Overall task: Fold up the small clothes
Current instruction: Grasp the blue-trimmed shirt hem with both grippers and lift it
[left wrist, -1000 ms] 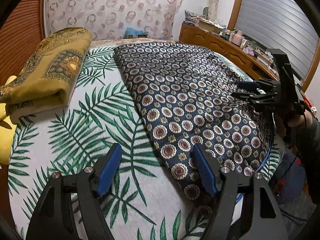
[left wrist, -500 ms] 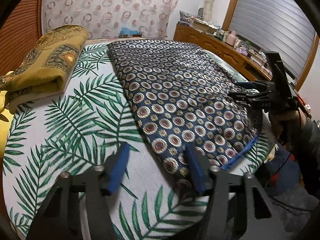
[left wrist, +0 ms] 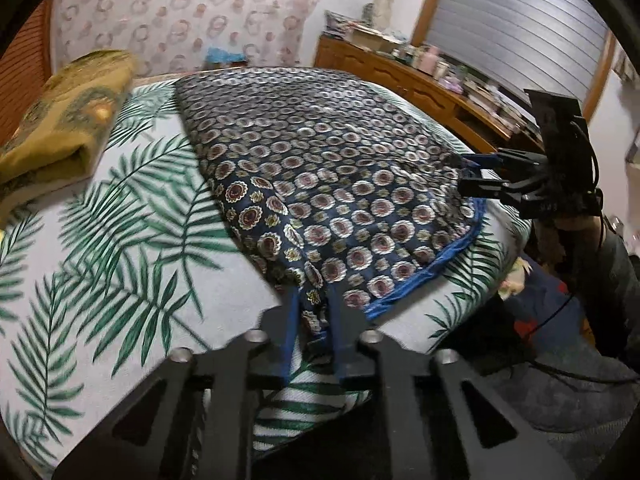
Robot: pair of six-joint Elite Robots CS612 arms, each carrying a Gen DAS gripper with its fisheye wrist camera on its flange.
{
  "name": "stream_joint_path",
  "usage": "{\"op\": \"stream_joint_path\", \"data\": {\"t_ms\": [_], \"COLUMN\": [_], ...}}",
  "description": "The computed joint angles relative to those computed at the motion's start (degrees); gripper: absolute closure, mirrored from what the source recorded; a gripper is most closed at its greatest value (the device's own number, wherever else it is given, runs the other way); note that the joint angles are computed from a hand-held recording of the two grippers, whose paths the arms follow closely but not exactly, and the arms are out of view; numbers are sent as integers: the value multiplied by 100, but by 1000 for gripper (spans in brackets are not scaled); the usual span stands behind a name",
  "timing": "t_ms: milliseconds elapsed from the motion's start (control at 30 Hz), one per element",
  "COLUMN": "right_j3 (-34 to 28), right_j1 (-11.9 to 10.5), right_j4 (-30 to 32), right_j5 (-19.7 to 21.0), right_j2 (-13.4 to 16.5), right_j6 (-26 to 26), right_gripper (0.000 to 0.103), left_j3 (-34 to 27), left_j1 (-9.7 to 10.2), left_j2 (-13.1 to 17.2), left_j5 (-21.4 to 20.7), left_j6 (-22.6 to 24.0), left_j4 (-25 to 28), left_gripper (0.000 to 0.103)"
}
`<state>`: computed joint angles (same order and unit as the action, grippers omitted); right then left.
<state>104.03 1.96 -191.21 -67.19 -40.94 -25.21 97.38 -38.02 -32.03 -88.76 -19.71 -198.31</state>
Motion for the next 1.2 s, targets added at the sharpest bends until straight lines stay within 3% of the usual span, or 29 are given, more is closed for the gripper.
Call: {"op": "stream_joint_path", "data": {"t_ms": [233,400,633,767,933,1067,1200], "right_j3": [357,510,630,561,302,33,-203], "right_j1": [-23,21,22,14,58,79,49], "right_j4": [-15,-177,-305,32,424,580,698], "right_j5": [187,100,188,399,132,-168,-118], "right_j2": [-219,-368,-498,-481,-343,-233,-167], "right_j6": [-186,-266,-294,-430,-607,-574,-614], "right_gripper": [24,24,24,24,24,42,77], "left_j3": [-190,-455,-816,-935,-1072,-1152,-1183], "left_j1": [52,105,183,208,257,329,379], "left_j2": [-64,-30,67,121,184,229,239], "left_j5": [-25,30,118,179,272,312,321], "left_j6": [234,255,240,275,255,194,143], "left_j4": [-455,-645,-590,-579,-544,-528,-515], "left_gripper": [100,100,100,100,100,100,100]}}
